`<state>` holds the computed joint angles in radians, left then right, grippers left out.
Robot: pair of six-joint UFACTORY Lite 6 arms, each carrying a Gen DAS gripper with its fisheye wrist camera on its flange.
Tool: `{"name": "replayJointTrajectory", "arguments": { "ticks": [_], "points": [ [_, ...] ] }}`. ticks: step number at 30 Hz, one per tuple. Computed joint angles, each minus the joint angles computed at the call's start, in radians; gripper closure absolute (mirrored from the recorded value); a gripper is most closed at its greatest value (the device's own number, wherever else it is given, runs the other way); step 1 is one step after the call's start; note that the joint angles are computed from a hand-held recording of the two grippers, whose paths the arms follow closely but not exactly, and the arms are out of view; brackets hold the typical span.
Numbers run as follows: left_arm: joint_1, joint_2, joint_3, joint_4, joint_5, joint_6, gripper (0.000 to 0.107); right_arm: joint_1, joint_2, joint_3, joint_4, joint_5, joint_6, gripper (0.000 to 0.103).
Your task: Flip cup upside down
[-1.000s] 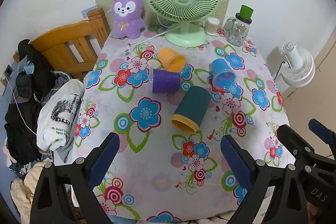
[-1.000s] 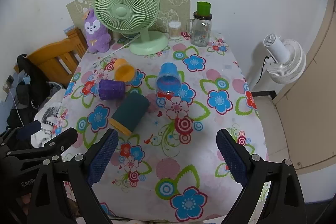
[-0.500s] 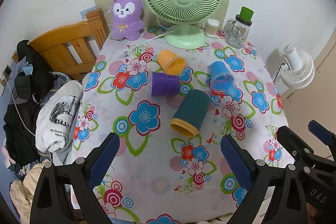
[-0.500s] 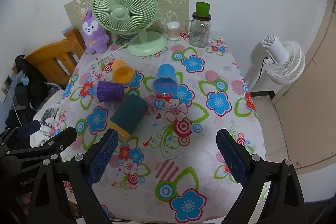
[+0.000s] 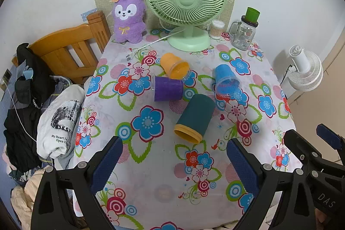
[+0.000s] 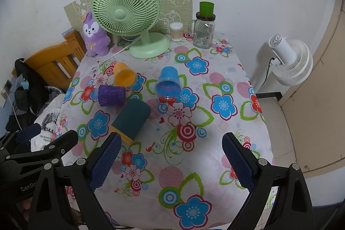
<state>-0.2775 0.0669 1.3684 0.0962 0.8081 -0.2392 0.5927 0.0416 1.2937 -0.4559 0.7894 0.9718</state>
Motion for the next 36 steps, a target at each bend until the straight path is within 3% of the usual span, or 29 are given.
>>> {"name": "replayJointTrajectory", "arguments": {
  "ticks": [11, 18, 29, 36],
  "points": [
    [0.020, 0.059, 0.067, -0.009, 0.009, 0.028, 0.009, -0.016, 0.032, 0.035, 0.019, 0.002, -0.037, 0.007],
    [0.045, 0.174, 0.197, -0.020, 0.033, 0.037, 0.009, -0.095, 0.192, 0.228, 0.128, 0.008, -0.205, 0.007],
    [0.074, 0.448, 0.533, -0.022, 0.126, 0.045, 0.009, -0.173, 0.477, 0.595, 0.223, 0.084, -0.386, 0.007],
    [0.077, 0.705, 0.897, -0.015, 0.244, 0.058, 0.009, -0.223, 0.727, 0.949, 0.274, 0.191, -0.494, 0.007]
  ]
}}
